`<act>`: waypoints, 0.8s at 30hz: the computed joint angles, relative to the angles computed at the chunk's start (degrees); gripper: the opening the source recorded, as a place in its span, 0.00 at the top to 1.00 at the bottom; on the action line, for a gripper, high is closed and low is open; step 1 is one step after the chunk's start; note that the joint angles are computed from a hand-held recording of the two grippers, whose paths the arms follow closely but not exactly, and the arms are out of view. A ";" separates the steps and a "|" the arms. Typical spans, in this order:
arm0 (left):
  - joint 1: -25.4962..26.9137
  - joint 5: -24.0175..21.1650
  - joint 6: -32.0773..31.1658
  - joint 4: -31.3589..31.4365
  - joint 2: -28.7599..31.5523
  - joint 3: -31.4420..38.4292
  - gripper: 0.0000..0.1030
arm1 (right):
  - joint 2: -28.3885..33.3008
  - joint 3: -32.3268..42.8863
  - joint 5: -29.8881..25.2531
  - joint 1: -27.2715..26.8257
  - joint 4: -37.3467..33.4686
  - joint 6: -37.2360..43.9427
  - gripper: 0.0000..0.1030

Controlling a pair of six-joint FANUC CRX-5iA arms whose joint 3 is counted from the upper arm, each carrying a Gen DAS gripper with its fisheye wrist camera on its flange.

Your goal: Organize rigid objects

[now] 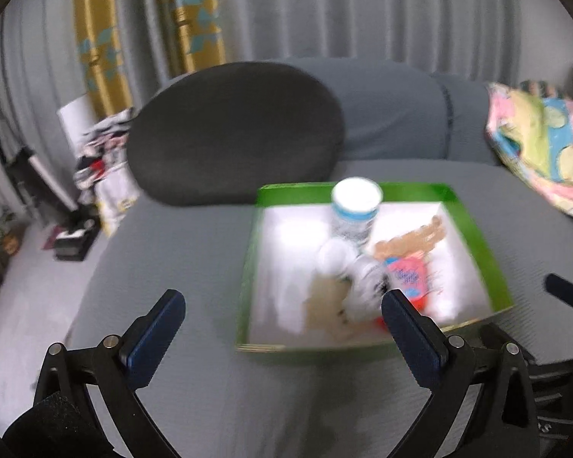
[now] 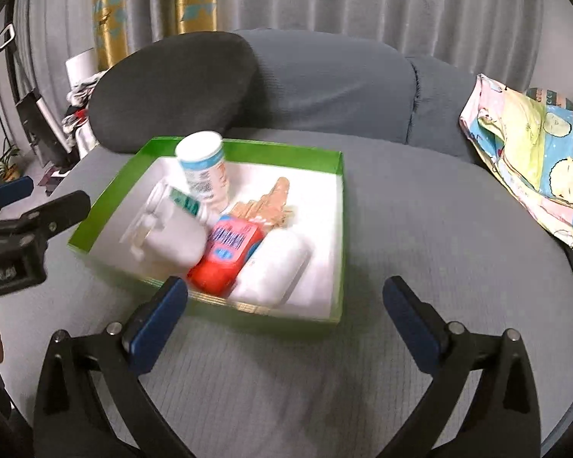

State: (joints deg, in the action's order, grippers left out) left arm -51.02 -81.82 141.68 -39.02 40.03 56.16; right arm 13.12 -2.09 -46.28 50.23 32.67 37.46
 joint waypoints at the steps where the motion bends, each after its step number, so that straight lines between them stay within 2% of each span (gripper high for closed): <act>1: -0.46 -1.46 0.33 -0.68 0.00 0.17 0.01 | -0.09 0.06 -0.52 0.34 -0.14 0.13 0.01; 5: 0.36 1.68 0.84 3.22 -2.96 -4.44 0.01 | -0.67 -0.42 -0.33 0.84 -1.29 0.55 0.01; 7: 0.46 0.80 0.08 4.12 -2.57 -3.49 0.01 | -0.79 0.13 -0.95 1.20 -1.95 1.17 0.01; 14: 0.82 1.87 0.36 5.60 -3.71 -4.07 0.01 | -1.43 0.67 -0.88 2.21 0.17 0.93 0.01; 24: 2.32 2.25 -1.56 8.47 -2.39 -3.33 0.01 | 0.63 3.21 -3.14 1.93 -0.67 2.09 0.01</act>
State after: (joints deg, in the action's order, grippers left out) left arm -48.70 -79.57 140.12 -30.56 37.64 52.83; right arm 13.75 1.12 -49.43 52.15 31.99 39.56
